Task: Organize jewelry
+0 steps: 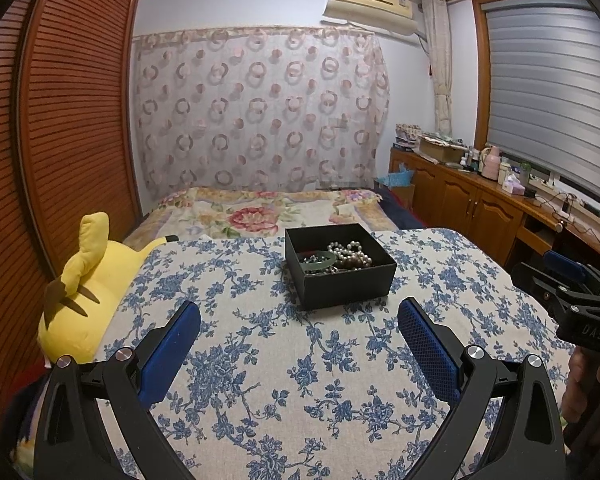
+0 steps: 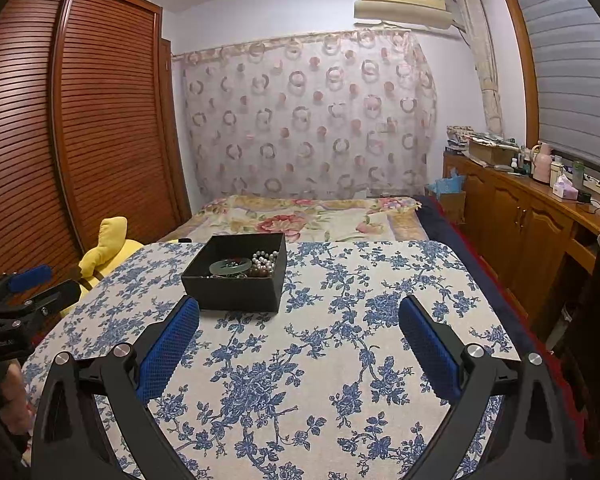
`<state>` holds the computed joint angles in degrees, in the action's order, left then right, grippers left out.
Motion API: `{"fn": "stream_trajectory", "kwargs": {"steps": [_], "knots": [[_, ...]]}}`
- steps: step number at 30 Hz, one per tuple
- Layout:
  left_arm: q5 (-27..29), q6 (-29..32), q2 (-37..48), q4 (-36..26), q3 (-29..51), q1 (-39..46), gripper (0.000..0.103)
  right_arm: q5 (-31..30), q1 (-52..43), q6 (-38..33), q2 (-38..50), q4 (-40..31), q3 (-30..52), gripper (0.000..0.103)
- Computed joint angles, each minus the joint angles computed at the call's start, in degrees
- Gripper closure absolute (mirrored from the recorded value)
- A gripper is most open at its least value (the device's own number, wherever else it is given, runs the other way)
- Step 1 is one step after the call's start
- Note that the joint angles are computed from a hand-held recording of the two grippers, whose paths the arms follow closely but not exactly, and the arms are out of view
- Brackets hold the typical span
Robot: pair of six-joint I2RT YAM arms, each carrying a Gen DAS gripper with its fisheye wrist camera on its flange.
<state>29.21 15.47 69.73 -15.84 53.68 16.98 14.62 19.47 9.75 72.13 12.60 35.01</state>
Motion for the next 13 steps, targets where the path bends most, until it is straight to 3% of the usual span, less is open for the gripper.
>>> {"fn": "stream_trajectory", "kwargs": {"steps": [13], "knots": [[0.32,-0.19,-0.38,-0.09,0.07,0.13,0.008,-0.05,-0.03,-0.01,-0.05,-0.01,-0.01,0.002]]}}
